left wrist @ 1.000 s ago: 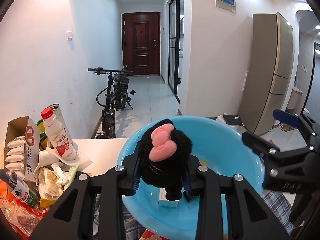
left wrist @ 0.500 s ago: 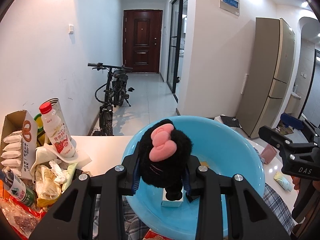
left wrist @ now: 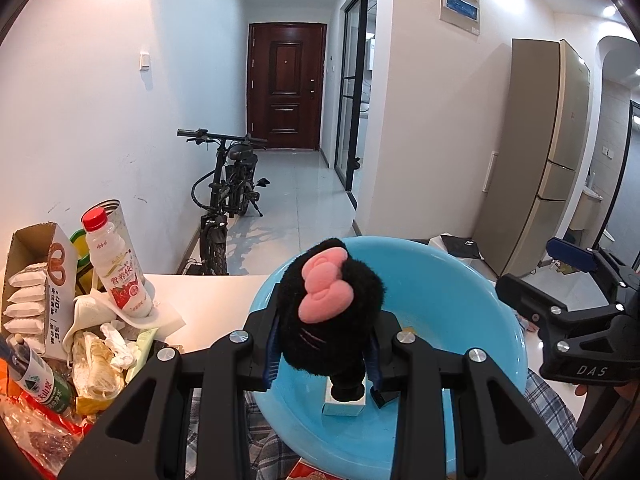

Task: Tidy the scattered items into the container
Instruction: 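Hold the black plush toy above the basin with the left tool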

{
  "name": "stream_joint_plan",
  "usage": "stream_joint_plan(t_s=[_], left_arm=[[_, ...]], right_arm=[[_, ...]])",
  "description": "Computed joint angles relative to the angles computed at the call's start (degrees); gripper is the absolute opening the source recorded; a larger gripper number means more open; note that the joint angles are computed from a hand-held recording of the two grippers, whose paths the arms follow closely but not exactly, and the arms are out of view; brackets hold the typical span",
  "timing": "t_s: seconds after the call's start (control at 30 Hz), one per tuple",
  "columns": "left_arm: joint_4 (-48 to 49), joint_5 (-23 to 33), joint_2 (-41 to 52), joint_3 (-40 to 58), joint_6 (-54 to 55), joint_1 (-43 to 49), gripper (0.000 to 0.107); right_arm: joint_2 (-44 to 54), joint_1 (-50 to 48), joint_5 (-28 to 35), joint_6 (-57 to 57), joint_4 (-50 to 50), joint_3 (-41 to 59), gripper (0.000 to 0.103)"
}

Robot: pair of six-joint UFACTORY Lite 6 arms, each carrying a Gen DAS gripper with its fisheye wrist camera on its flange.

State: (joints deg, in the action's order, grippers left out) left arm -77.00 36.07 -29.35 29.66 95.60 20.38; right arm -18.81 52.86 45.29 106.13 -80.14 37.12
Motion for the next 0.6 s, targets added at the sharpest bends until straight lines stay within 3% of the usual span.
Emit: stream_joint_plan(t_s=[0.6], left_arm=[[0.54,0.00,-0.38,-0.02,-0.95,-0.67,0.032]], right_arm=[[2.54,-0.10,-2.31,-0.21,0.14,2.11,0.103]])
